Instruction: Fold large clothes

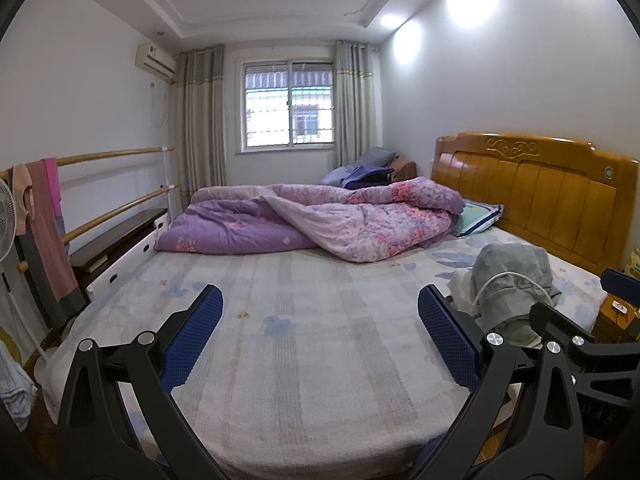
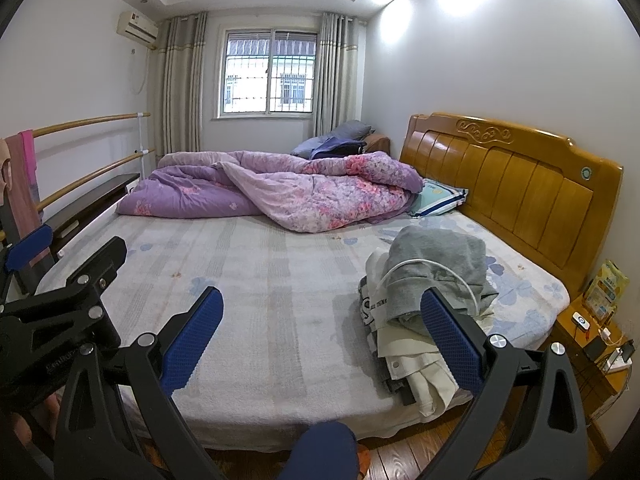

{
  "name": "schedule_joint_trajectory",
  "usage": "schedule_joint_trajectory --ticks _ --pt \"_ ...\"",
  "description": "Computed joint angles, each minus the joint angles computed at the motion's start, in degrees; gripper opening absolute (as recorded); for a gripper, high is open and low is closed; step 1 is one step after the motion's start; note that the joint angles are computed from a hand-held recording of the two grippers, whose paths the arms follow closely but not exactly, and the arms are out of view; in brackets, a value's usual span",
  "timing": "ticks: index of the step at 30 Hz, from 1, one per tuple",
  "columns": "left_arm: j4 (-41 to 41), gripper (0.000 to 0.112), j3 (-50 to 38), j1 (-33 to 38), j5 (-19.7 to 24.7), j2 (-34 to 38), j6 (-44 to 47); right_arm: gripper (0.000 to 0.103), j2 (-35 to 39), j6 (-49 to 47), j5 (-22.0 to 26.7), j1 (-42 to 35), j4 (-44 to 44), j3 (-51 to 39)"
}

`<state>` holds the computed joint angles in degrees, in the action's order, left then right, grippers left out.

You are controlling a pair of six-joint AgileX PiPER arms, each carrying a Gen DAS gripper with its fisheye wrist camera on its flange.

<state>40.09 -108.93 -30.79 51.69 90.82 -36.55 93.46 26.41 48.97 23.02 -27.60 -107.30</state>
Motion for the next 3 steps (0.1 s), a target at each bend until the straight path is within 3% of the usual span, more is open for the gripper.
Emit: schedule_joint_trajectory --ticks 3 --pt "-1.4 0.098 -0.9 2.7 0.4 1.5 0.4 0.095 2.5 -2.1 0.5 -1.0 2.2 -2.2"
